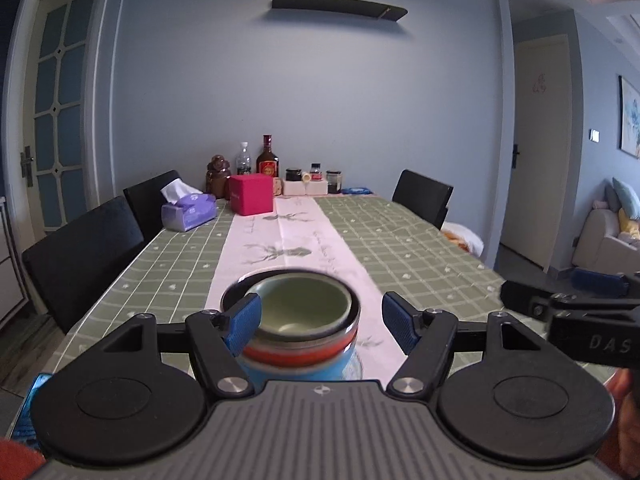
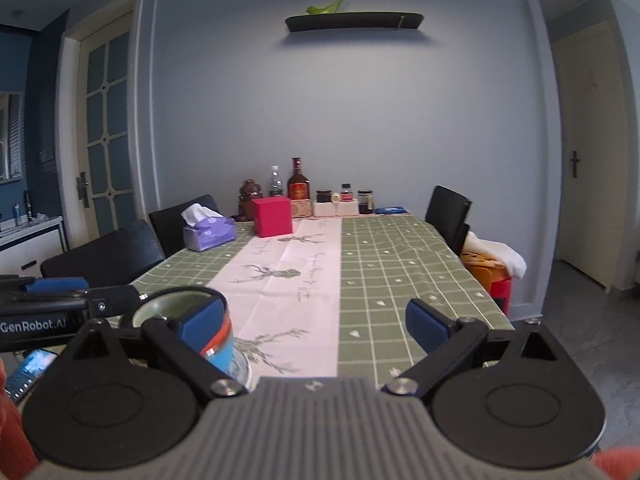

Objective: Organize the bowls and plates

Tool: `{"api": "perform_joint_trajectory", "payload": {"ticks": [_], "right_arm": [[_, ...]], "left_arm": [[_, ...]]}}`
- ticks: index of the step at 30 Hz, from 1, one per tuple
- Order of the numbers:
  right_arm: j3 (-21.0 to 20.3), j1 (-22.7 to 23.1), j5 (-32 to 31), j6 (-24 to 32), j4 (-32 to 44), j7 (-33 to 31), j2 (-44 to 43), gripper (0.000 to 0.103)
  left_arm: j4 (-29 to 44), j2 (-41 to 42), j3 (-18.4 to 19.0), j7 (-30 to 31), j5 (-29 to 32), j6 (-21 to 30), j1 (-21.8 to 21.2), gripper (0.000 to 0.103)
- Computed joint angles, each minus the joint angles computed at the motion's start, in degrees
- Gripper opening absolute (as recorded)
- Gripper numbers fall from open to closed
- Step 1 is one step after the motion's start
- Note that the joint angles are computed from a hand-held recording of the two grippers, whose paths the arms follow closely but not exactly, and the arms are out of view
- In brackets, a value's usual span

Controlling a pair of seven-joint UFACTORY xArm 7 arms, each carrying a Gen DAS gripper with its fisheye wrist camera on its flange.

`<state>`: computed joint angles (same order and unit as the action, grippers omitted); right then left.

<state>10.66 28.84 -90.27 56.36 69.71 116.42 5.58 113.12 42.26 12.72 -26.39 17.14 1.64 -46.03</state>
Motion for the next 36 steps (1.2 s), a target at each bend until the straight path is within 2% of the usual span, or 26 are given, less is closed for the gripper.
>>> {"api": "perform_joint_trajectory", "payload": {"ticks": [2,4,7,9,13,18,23,31,36], "right_arm": [[0.56,0.86,0.60,2.49,-0.91,1.34,0.45,0.096],[0.86,1.64,1.30,3.89,-1.52,1.83,0.97,0.096],[0.85,2.27,2.14,3.98,-2.23,2.17,1.36,0.096],[0.79,2.49,2.95,3.77,-2.65,2.62,1.52,0.096],[0.00,1.76,5.14,0.48,-2.10,2.48,2.16,0.096],[-0.82,1.07,8.73,-3.09,-1.49,2.58,3.17,0.096],[-1.34,1.90,9.19,-2.59,-0.56,1.05,4.14,0.096],[-1.76,2.07,9.22,-2.98,-0.67,0.87,4.08,0.096],[-1.87,2.00,9.11,-3.46,-0.43,0.43,4.30,0.096]], "left_arm": [[-3.33,-0.68,4.98,-3.51,0.39,-1.65,-3.42,0.082],[-6.75,-1.17,7.87,-5.26,0.15,-4.62,-5.59,0.086],[-8.71,-0.60,11.07,-4.28,-0.60,-5.51,-8.41,0.089],[-8.79,-0.19,10.44,-1.85,-0.41,-4.88,-8.42,0.089],[-8.99,1.15,13.15,-0.47,-1.27,-4.62,-10.77,0.089],[-8.79,0.51,10.12,-0.47,-1.06,-0.96,-9.31,0.089],[-6.95,0.20,5.86,-1.64,1.01,4.81,-6.28,0.089],[-6.28,-0.26,1.19,-3.68,5.79,6.01,-2.94,0.089],[-5.93,-0.26,0.62,-5.19,7.98,6.29,-2.39,0.089]]}}
